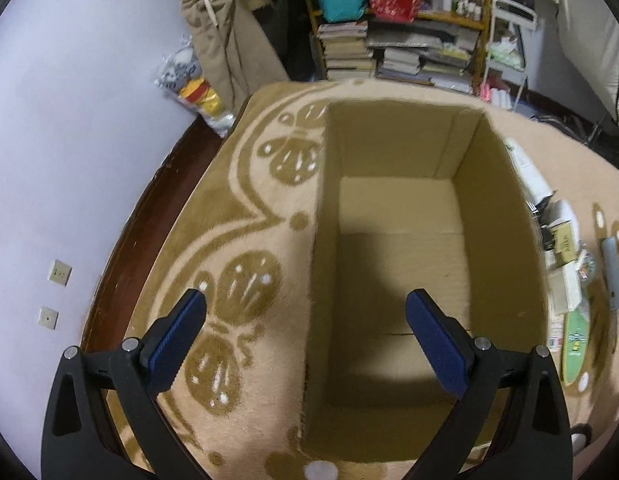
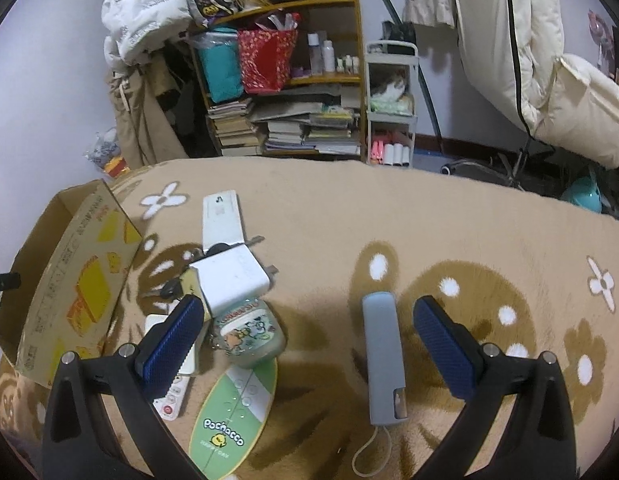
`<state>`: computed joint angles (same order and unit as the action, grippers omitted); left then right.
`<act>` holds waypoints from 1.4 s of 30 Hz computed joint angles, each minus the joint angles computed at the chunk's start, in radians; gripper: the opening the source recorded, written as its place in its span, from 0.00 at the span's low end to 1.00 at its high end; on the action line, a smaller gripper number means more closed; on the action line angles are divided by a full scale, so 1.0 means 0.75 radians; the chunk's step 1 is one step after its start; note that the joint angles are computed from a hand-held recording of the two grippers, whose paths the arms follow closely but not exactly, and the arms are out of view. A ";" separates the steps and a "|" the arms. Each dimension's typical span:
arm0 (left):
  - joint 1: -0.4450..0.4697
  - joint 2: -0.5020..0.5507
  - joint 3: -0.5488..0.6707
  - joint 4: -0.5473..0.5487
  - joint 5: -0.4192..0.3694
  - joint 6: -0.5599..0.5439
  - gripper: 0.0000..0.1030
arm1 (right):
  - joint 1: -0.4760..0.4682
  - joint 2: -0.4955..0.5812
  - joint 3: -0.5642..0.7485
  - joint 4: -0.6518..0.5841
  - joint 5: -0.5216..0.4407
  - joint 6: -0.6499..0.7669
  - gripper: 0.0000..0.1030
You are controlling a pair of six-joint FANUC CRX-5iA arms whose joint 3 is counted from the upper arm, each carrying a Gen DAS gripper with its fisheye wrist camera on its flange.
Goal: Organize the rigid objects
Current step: 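Clamp the box wall with the left gripper while the right grasps the blue device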
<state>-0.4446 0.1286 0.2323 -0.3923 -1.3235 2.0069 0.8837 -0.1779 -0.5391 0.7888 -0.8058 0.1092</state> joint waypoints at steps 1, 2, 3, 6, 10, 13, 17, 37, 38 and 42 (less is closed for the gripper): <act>0.005 0.006 -0.002 -0.003 -0.005 0.008 0.96 | -0.007 0.007 0.002 -0.004 0.002 0.005 1.00; 0.012 0.014 -0.002 0.000 -0.014 0.014 0.96 | -0.009 0.013 0.006 -0.010 -0.003 0.008 1.00; 0.022 0.021 -0.004 0.014 -0.017 0.010 0.96 | -0.013 0.017 0.010 -0.021 -0.009 0.015 1.00; 0.036 0.049 0.002 0.028 -0.034 0.000 0.96 | -0.024 0.030 0.021 -0.055 -0.018 0.029 1.00; 0.016 0.094 0.031 -0.006 -0.083 -0.002 0.96 | -0.036 0.060 0.049 -0.118 -0.053 0.063 1.00; 0.015 0.117 0.048 -0.003 -0.107 -0.002 0.96 | -0.050 0.084 0.075 -0.185 -0.080 0.107 1.00; 0.017 0.131 0.062 -0.005 -0.135 0.002 0.95 | -0.068 0.101 0.091 -0.238 -0.098 0.131 1.00; 0.124 0.152 -0.006 0.246 -0.148 -0.005 0.21 | -0.100 0.203 0.178 -0.449 -0.193 0.255 0.28; 0.124 0.148 -0.011 0.249 -0.141 -0.012 0.20 | -0.096 0.199 0.176 -0.448 -0.189 0.257 0.28; 0.117 0.157 -0.008 0.261 -0.140 -0.039 0.15 | -0.071 0.177 0.165 -0.411 -0.160 0.262 0.28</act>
